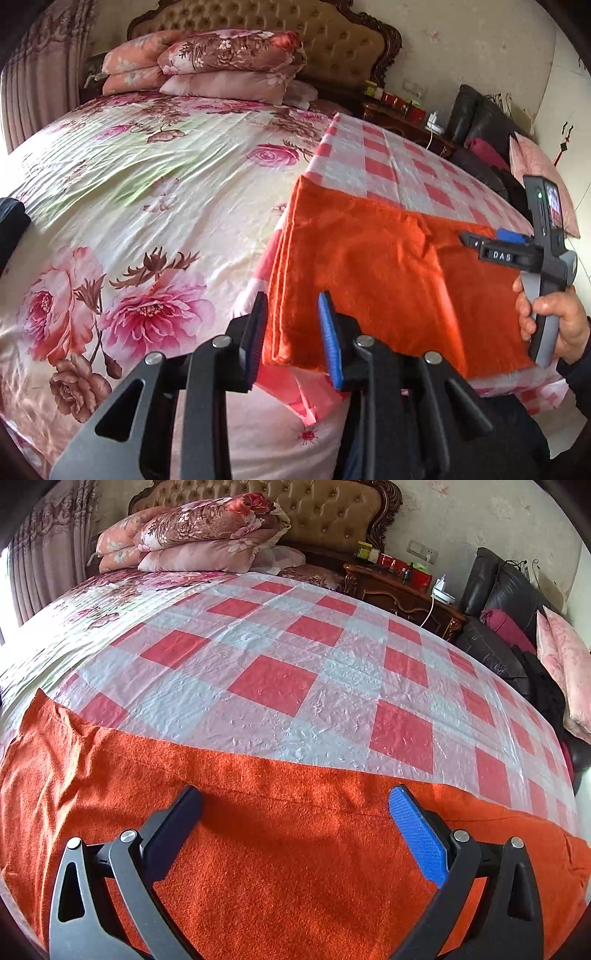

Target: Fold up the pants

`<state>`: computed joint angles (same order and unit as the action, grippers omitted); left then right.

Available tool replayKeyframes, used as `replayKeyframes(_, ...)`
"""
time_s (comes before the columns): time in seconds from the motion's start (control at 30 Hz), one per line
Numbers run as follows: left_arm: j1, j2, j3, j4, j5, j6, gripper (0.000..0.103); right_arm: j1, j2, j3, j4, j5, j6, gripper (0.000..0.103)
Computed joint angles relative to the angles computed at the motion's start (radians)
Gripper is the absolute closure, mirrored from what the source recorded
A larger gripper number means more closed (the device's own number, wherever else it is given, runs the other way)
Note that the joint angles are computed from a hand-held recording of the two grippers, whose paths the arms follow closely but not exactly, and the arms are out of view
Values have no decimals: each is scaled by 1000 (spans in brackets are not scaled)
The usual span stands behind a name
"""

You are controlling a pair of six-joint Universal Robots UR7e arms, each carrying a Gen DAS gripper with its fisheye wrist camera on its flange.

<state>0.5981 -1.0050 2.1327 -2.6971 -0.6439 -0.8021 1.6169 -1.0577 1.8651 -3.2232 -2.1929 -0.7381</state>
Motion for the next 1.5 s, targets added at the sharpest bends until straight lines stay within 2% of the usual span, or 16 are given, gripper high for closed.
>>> replayKeyframes(0.13, -20, 22, -19, 168, 41, -88, 85, -4, -7, -2, 21, 10, 16, 5)
replayKeyframes(0.2, -26, 24, -26, 199, 57, -95, 96, 0, -7, 2, 7, 6, 4, 5)
replayKeyframes(0.33, -12, 12, -47, 231, 83, -65, 98, 12, -136, 74, 185, 176, 77, 9)
replayKeyframes(0.43, 13, 2, -53, 221, 56, -44, 98, 50, -183, 120, 303, 200, 38, 10)
replayKeyframes(0.5, 19, -2, -54, 224, 44, -41, 97, 62, -172, 135, 304, 169, 38, 23)
replayKeyframes(0.53, 21, -8, -52, 215, 36, -37, 95, 61, -152, 127, 320, 137, 60, 34)
replayKeyframes(0.6, 26, -18, -54, 206, 53, -36, 91, 51, -127, 113, 356, 105, 105, 35)
replayKeyframes(0.7, 66, -12, -85, 62, 28, 80, 78, 57, -118, 119, 317, 101, 78, 35)
replayKeyframes(0.77, 106, 21, -141, -2, 3, 181, 59, 59, -115, 110, 334, 95, 102, 34)
replayKeyframes(0.97, 250, 132, -375, 46, -230, 329, 54, 65, -106, 115, 310, 65, 130, 31)
replayKeyframes(1.0, 257, 148, -398, 75, -229, 325, 55, 65, -105, 115, 309, 64, 133, 30)
replayKeyframes(1.07, 265, 170, -429, 106, -225, 333, 85, 61, -101, 109, 311, 62, 133, 26)
replayKeyframes(1.17, 255, 191, -455, 136, -188, 352, 90, 58, -100, 103, 316, 63, 131, 23)
replayKeyframes(1.4, 254, 195, -457, 127, -156, 334, 90, 57, -96, 97, 321, 59, 140, 18)
replayKeyframes(1.47, 232, 193, -461, 204, -71, 246, 67, 55, -94, 87, 337, 58, 153, 15)
replayKeyframes(1.5, 212, 188, -452, 237, -8, 190, 64, 53, -98, 82, 357, 66, 159, 15)
